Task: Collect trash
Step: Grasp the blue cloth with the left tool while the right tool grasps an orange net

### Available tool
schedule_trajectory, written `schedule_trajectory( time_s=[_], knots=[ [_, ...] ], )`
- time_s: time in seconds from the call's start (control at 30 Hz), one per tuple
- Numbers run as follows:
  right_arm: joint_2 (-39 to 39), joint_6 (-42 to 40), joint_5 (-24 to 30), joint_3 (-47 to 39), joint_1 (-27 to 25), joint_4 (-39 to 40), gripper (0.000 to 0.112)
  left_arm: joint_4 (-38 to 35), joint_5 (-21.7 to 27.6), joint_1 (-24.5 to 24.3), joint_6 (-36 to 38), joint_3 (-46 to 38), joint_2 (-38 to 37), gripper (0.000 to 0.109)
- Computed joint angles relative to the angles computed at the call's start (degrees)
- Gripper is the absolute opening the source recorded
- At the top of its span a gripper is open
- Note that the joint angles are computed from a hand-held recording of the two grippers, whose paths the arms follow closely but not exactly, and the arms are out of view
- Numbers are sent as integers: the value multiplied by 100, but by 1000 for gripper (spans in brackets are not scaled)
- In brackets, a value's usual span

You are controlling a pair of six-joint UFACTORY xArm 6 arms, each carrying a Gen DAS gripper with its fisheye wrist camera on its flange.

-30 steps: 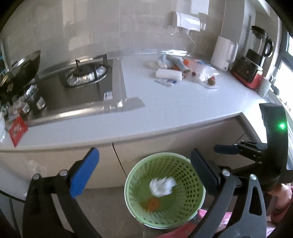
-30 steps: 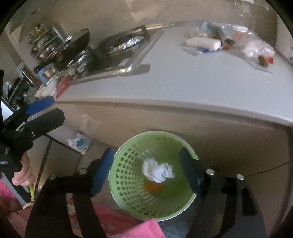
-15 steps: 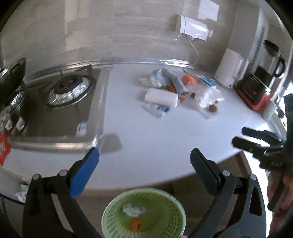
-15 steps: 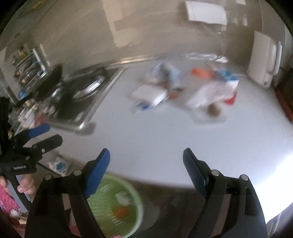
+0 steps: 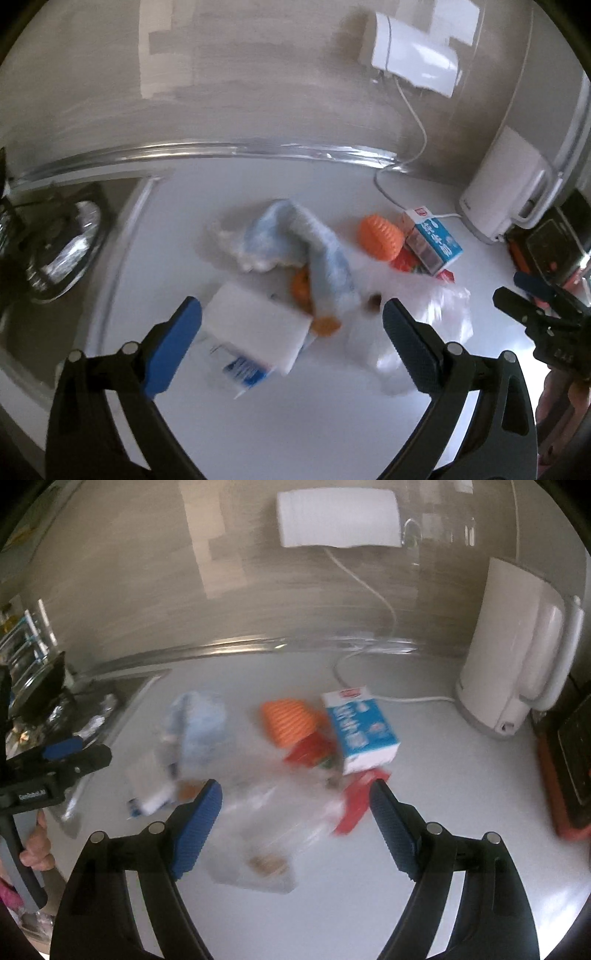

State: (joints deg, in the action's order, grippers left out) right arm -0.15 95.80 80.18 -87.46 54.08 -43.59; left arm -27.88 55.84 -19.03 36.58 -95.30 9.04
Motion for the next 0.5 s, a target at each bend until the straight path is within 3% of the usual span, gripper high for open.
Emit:
schedule_trajectory(
  time_s=[0.13,0.3,0.47,0.5],
  knots=[
    [-585,-91,-738,911,-467,9,82,585,-266,-429,-394,-239,379,82],
    [-794,-419,-1549,1364,-960,40,82,1207,-216,-707,-938,-718,931,67],
    [-870,-566,-2262,1626,-1309,20,82,1557,114,-800,-1307,-1277,1407,23],
    [-871,-577,-2412,1664,-1364,3,82,1529,206,-783,-1328,-1368,1470,18]
  ],
)
